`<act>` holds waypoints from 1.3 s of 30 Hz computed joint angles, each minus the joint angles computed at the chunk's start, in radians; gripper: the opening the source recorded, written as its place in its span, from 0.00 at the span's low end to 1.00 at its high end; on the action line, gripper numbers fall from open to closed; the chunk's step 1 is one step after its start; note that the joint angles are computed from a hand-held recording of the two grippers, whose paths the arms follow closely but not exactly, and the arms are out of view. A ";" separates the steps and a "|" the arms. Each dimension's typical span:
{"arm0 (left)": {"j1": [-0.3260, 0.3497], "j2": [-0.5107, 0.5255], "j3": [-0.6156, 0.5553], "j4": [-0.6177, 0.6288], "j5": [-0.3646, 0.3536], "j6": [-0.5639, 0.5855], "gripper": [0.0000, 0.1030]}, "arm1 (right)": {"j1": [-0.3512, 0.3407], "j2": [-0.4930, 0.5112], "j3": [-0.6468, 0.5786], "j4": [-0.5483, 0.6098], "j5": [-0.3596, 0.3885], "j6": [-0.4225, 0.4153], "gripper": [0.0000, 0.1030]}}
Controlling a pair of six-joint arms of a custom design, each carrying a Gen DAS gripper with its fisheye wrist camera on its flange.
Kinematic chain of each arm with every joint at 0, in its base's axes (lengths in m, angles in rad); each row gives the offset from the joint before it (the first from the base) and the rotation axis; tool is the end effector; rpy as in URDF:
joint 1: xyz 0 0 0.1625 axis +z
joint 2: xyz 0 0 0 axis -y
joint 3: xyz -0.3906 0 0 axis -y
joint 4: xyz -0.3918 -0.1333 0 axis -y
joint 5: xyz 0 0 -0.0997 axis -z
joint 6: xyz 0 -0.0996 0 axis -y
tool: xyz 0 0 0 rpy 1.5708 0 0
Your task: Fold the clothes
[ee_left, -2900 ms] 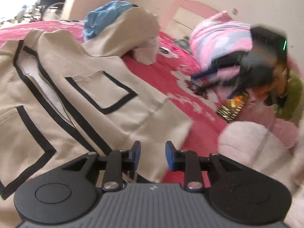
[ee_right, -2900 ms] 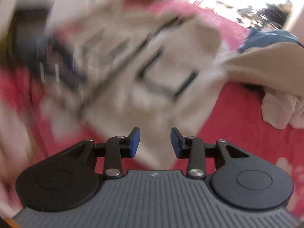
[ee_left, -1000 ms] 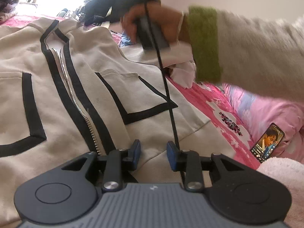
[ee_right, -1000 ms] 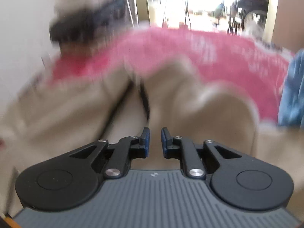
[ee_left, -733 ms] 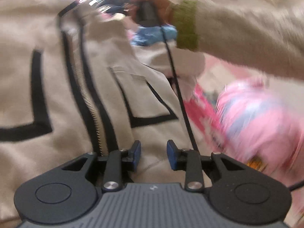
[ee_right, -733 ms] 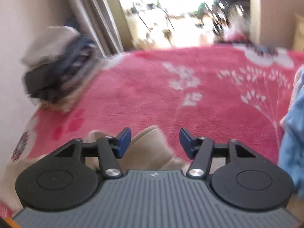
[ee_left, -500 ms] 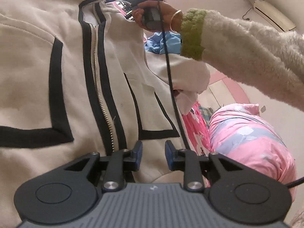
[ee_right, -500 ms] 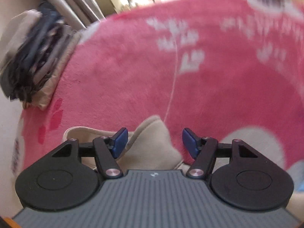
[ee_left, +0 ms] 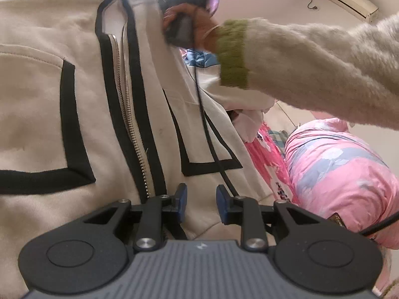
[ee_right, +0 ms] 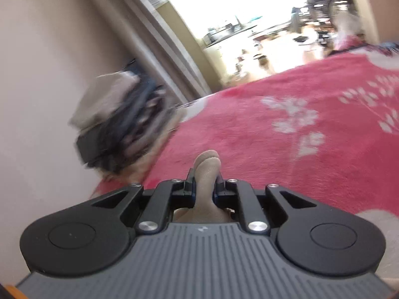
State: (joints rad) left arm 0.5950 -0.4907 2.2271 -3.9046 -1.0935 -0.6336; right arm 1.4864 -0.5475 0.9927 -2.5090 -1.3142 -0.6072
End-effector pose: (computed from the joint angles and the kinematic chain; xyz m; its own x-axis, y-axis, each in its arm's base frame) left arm -0.2409 -0.3793 -0.0569 -0.9791 0.2017 0.0269 0.1304 0.7232 -0.6782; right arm 0.0888 -0.8310 0.1594 -0.8422 -0.5322 0.0864 -0.4947 0.6991 -0.5162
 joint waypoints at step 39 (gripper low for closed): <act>-0.100 -0.020 0.009 0.139 0.142 0.045 0.33 | 0.055 -0.174 0.431 -0.297 -0.368 -0.441 0.01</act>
State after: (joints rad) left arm 0.4951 -0.5106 2.2365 -3.7657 -0.9513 -0.5886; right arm 1.5419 -0.7217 1.4234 -2.8059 -1.6820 -1.0487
